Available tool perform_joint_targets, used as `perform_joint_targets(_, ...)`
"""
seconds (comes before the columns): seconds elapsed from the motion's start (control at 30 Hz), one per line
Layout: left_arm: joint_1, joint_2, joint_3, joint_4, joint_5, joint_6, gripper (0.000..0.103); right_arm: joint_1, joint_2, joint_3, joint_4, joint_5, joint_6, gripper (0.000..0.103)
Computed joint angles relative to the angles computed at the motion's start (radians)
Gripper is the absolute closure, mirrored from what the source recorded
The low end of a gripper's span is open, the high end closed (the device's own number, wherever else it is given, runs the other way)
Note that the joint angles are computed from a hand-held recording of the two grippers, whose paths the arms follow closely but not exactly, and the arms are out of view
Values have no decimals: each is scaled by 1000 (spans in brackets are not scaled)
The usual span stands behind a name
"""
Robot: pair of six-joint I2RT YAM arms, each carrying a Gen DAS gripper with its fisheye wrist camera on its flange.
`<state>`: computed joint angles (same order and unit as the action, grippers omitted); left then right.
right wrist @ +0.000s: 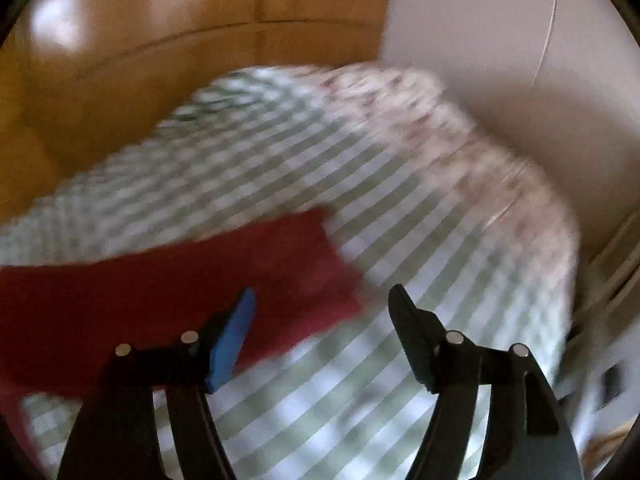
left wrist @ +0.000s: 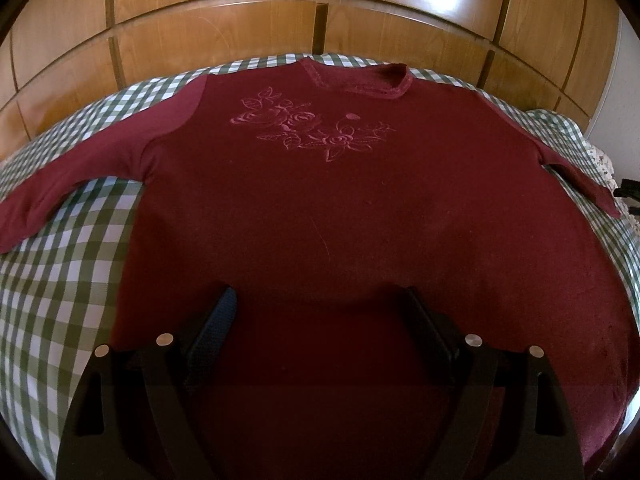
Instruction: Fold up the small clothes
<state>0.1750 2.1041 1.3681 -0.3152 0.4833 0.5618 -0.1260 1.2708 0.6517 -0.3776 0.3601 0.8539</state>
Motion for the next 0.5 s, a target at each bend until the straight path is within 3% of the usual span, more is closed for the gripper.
perform_joint_targets(0.1, 0, 0, 0, 0, 0, 1, 20, 141, 5, -43, 172, -164, 38, 34)
perform_joint_targets(0.23, 2, 4, 4, -5, 6, 2, 19, 322, 262, 77, 394, -312, 44, 46)
perform_joint_targets(0.3, 4, 5, 6, -7, 10, 2, 19, 387, 416, 218, 388, -318, 31, 49)
perform_joint_targets(0.4, 10, 11, 15, -17, 26, 2, 19, 451, 523, 370, 296, -235, -1, 54)
perform_joint_targets(0.47, 12, 11, 16, -20, 30, 2, 19, 497, 560, 456, 186, -174, -16, 82)
perform_joint_targets(0.5, 12, 11, 16, -22, 31, 2, 19, 513, 553, 457, 172, -171, -17, 90)
